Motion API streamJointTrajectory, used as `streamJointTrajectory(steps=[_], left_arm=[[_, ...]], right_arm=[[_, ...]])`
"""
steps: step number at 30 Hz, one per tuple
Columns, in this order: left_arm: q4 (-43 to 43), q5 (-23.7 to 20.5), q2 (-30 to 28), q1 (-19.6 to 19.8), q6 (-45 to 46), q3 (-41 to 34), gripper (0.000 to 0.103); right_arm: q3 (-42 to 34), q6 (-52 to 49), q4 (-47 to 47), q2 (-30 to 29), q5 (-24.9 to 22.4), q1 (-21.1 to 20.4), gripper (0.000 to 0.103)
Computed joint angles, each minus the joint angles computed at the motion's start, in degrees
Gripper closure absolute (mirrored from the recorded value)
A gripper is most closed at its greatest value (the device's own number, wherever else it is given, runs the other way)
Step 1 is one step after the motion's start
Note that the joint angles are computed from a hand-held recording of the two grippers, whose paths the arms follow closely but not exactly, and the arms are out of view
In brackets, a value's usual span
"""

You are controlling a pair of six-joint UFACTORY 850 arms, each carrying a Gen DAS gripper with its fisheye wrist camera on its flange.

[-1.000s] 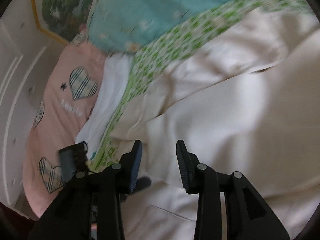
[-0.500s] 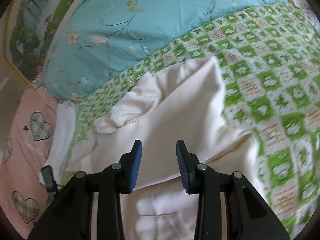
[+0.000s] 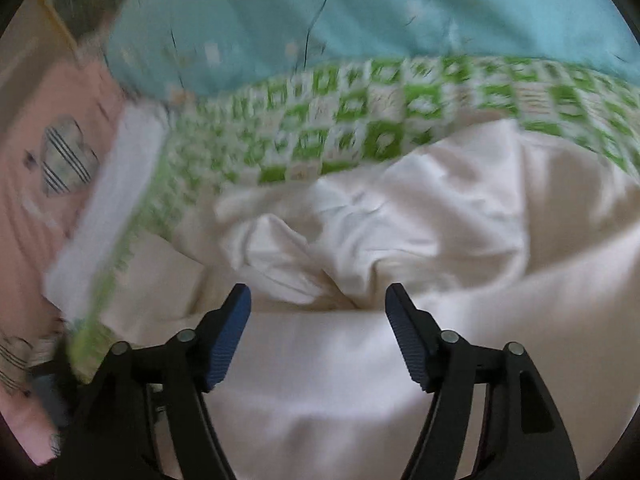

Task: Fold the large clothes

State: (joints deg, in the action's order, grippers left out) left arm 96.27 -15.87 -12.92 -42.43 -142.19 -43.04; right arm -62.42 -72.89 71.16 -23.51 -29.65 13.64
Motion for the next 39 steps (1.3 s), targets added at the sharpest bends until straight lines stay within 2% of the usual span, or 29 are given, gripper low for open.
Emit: streamJointTrajectory(steps=[1, 2, 3, 4, 6, 7, 9, 11, 12, 13, 14, 15, 16, 17, 18, 20, 22, 26, 31, 32, 33, 34, 36, 39], left_arm=[[0.05, 0.05, -0.11, 0.07, 0.20, -0.12, 0.100], [0.30, 0.24, -0.16, 0.19, 0.26, -0.19, 0.100], [1.14, 0.50, -0.21, 0.38, -0.27, -0.20, 0.100], [2.33, 0.62, -0.03, 0.43, -1.41, 0.14, 0.100], [4.28, 1.12, -0.04, 0.75, -3.37, 0.27, 0.099], [4.43, 1.26, -0.06, 0.88, -3.43, 0.27, 0.099], [3.46, 1.75, 0.18, 1.13, -1.92, 0.28, 0.098], [2.46, 2.34, 1.91, 1.22, -1.11, 1.18, 0.098], [3.94, 1.93, 3.30, 1.05, -2.92, 2.09, 0.096], [5.52, 1.07, 4.74, 0.75, -4.53, 3.02, 0.094], [4.99, -1.26, 7.21, 0.02, -3.74, 4.37, 0.088], [2.81, -3.10, 8.48, -0.57, -1.28, 4.95, 0.076], [-0.63, -5.61, 9.81, -1.18, 2.63, 5.38, 0.068], [-5.44, -9.34, 11.11, -1.83, 8.12, 5.73, 0.055], [-8.28, -11.37, 11.51, -2.13, 11.23, 5.63, 0.052], [-11.70, -14.72, 12.58, -1.64, 14.91, 6.35, 0.052], [-12.59, -14.65, 13.69, 0.12, 14.48, 7.80, 0.052], [-14.61, -14.87, 16.13, 2.08, 11.33, 11.81, 0.052], [-15.02, -13.89, 17.64, 2.08, 6.19, 15.46, 0.047], [-14.65, -13.44, 17.33, 2.44, 4.91, 15.82, 0.046], [-14.03, -12.65, 17.10, 2.86, 3.53, 16.21, 0.046], [-12.84, -11.51, 16.78, 3.43, 1.86, 16.48, 0.046], [-9.43, -9.14, 15.69, 4.63, -2.54, 16.49, 0.046], [-3.71, -7.11, 14.92, 5.52, -9.36, 16.24, 0.046]], right_arm=[[-1.08, 1.28, -1.85, -1.23, 0.11, 0.63, 0.037], [-2.33, 2.56, -3.80, -2.56, 0.35, 1.30, 0.048], [-3.48, 4.34, -6.29, -3.61, 1.95, 2.24, 0.083], [-5.00, 6.09, -8.30, -4.88, 2.88, 2.86, 0.090], [-7.49, 5.29, -5.43, -6.40, 2.39, 2.82, 0.092], [-8.71, 4.47, -3.31, -6.74, 3.76, 2.93, 0.093], [-11.03, -0.50, 5.59, -7.17, 5.51, 2.55, 0.093], [-13.89, -0.96, 11.51, -8.27, 4.76, 1.64, 0.089], [-15.90, 2.40, 10.87, -9.31, 4.20, 1.07, 0.077], [-17.48, 6.83, 7.84, -10.18, 2.95, 0.69, 0.056], [-18.43, 9.36, 5.69, -10.76, 0.68, 0.11, 0.046], [-17.77, 9.50, 5.54, -10.03, -0.15, -0.21, 0.042], [-16.19, 7.24, 7.00, -8.60, 0.29, -0.45, 0.042], [-13.65, 4.13, 8.88, -6.71, 1.48, -0.73, 0.042], [-10.08, 1.80, 10.35, -4.19, 1.81, -1.45, 0.042], [-5.33, -3.89, 15.85, -1.51, -4.05, -3.11, 0.042], [-0.61, -6.04, 14.05, 1.07, -10.36, -3.35, 0.042], [4.10, -7.88, 9.36, 2.32, -16.61, 0.80, 0.042], [1.84, -5.66, 7.79, -2.04, -12.21, 7.51, 0.042], [0.69, -4.18, 7.19, -3.39, -11.89, 8.14, 0.043], [-0.30, -2.76, 6.51, -4.57, -11.26, 8.78, 0.055], [-1.57, -1.02, 5.71, -5.71, -11.06, 9.46, 0.079], [-4.03, 1.75, 5.59, -7.87, -12.90, 10.27, 0.086], [-4.31, -0.58, 8.93, -6.58, -13.57, 10.43, 0.091]])
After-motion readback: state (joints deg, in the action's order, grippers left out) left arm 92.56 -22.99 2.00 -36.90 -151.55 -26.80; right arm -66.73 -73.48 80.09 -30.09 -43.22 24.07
